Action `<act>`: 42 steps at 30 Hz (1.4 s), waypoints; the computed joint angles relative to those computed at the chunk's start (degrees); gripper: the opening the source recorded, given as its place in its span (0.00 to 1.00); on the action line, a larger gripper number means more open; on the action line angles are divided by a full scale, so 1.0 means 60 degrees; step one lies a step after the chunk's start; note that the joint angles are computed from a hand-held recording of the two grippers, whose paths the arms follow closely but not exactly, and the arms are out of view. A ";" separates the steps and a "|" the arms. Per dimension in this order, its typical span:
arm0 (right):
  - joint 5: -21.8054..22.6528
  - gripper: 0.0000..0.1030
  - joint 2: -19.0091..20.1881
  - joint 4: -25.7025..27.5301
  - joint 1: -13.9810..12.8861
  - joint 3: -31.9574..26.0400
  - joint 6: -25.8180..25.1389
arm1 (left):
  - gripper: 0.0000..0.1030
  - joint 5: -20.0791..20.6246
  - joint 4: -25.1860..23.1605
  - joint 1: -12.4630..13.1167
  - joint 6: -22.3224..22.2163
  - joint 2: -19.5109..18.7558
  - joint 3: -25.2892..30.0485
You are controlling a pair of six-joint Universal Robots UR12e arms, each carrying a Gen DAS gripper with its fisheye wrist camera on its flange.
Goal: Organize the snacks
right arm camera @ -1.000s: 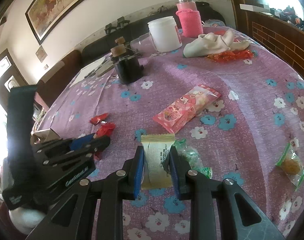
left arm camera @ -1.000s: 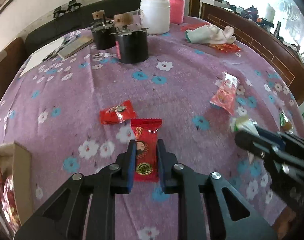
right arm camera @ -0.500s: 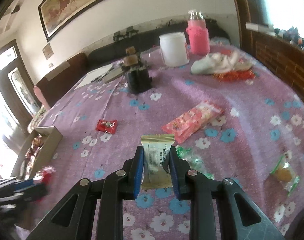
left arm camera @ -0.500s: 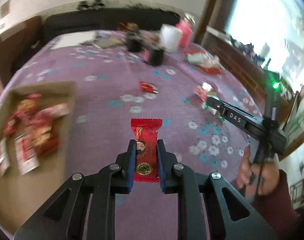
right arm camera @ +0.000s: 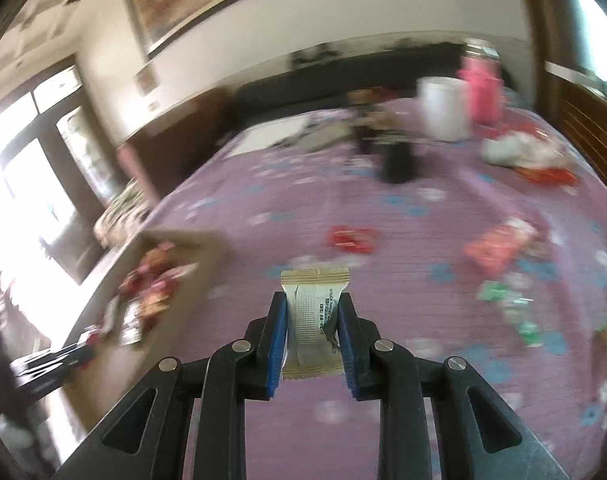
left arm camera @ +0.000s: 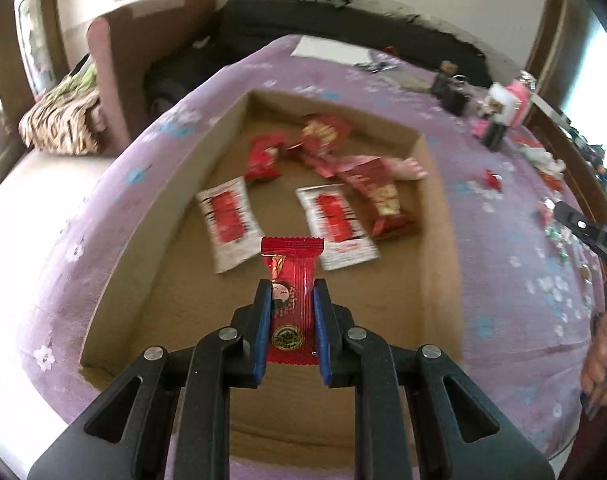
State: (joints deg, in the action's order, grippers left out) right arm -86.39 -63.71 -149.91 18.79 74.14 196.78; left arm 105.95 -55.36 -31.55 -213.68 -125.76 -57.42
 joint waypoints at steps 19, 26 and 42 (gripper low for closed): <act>0.0995 0.24 0.2213 0.3987 0.1615 -0.3894 -0.2351 | 0.19 -0.1182 0.1323 0.0514 -0.0664 0.0597 -0.1038; 0.1103 0.27 0.3114 0.5486 0.1751 -0.5376 -0.2294 | 0.44 -0.0563 0.2609 0.0442 -0.1191 0.1137 -0.1904; 0.0556 0.49 0.1239 0.1972 0.1332 -0.2321 -0.1807 | 0.55 -0.0202 0.2792 0.0078 -0.1469 0.1470 -0.2279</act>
State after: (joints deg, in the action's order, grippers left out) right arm -83.05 -56.28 -138.08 26.78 60.22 185.93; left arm 104.74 -38.60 -31.08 -222.49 -116.94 -71.09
